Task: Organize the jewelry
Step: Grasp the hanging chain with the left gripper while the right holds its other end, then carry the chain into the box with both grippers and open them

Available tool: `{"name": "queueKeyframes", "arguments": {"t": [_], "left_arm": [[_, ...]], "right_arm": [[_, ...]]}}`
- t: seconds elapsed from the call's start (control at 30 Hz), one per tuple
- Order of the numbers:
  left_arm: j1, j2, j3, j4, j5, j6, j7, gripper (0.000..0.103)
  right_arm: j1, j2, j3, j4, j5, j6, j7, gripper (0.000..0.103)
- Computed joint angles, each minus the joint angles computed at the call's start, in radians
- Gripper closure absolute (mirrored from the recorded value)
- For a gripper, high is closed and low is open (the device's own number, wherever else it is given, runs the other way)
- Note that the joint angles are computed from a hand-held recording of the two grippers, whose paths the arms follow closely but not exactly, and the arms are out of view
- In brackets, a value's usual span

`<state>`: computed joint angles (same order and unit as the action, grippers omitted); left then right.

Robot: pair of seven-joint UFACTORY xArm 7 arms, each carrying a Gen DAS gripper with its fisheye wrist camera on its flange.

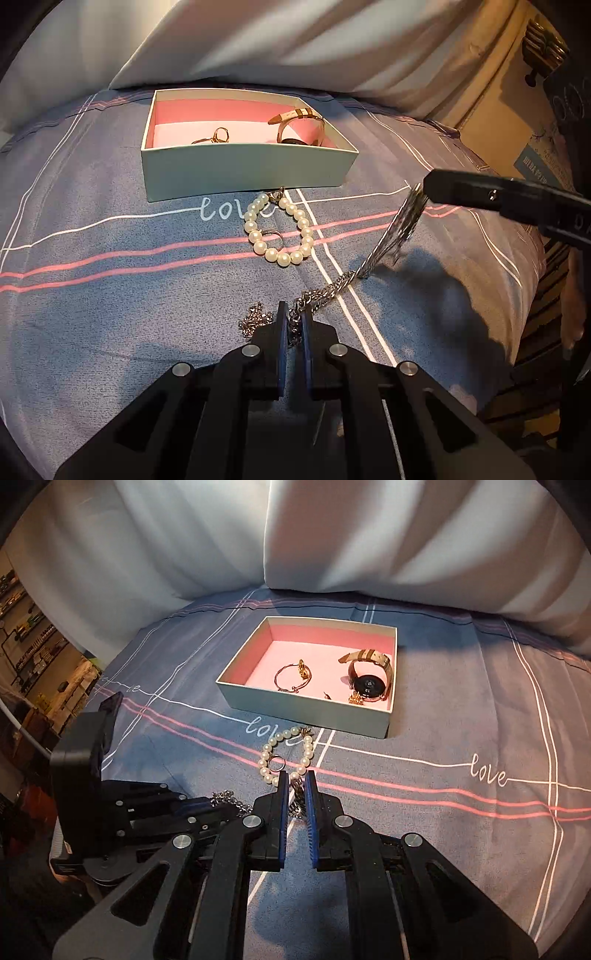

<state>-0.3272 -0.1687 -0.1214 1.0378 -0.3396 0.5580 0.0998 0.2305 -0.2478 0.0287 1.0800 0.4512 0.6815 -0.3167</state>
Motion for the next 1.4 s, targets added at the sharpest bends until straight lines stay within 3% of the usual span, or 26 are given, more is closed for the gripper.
{"name": "queueKeyframes", "arguments": {"t": [0.33, 0.5, 0.57, 0.63, 0.67, 0.77, 0.83, 0.93, 1.0, 1.07, 1.2, 1.4], "left_arm": [[0.023, -0.007, -0.004, 0.076, 0.064, 0.009, -0.064, 0.096], [0.020, -0.010, -0.002, 0.068, 0.058, 0.018, -0.081, 0.096], [0.023, -0.014, -0.003, 0.063, 0.067, 0.017, -0.092, 0.096], [0.022, -0.018, -0.001, 0.059, 0.067, 0.016, -0.097, 0.096], [0.023, -0.019, -0.002, 0.058, 0.071, 0.017, -0.101, 0.096], [0.025, -0.018, -0.001, 0.057, 0.078, 0.023, -0.113, 0.096], [0.026, -0.016, 0.001, 0.056, 0.076, 0.025, -0.118, 0.096], [0.028, -0.014, 0.001, 0.055, 0.077, 0.025, -0.127, 0.096], [0.026, -0.009, 0.002, 0.057, 0.073, 0.029, -0.125, 0.096], [0.026, -0.006, -0.001, 0.057, 0.075, 0.029, -0.131, 0.096], [0.025, -0.005, -0.002, 0.053, 0.078, 0.031, -0.135, 0.096], [0.025, -0.013, -0.006, 0.052, 0.090, 0.030, -0.144, 0.096]], "right_arm": [[-0.002, 0.050, 0.039, 0.030, -0.084, -0.023, 0.041, 0.094], [0.006, 0.070, 0.032, 0.008, -0.079, 0.035, 0.018, 0.093], [-0.002, 0.083, 0.040, -0.014, -0.099, 0.018, 0.042, 0.082], [-0.002, 0.096, 0.044, -0.034, -0.106, -0.022, 0.039, 0.061], [-0.005, 0.106, 0.051, -0.038, -0.132, -0.040, 0.047, 0.043], [0.001, 0.132, 0.060, -0.051, -0.168, -0.105, 0.017, 0.040], [0.005, 0.140, 0.067, -0.058, -0.193, -0.137, 0.007, 0.042], [0.006, 0.142, 0.067, -0.045, -0.197, -0.117, 0.015, 0.056], [0.008, 0.141, 0.065, -0.040, -0.183, -0.104, 0.019, 0.077], [0.006, 0.143, 0.068, -0.038, -0.194, -0.107, 0.041, 0.079], [0.012, 0.137, 0.074, -0.040, -0.203, -0.099, 0.062, 0.093], [0.027, 0.093, 0.080, -0.062, -0.206, -0.105, 0.085, 0.096]]}}
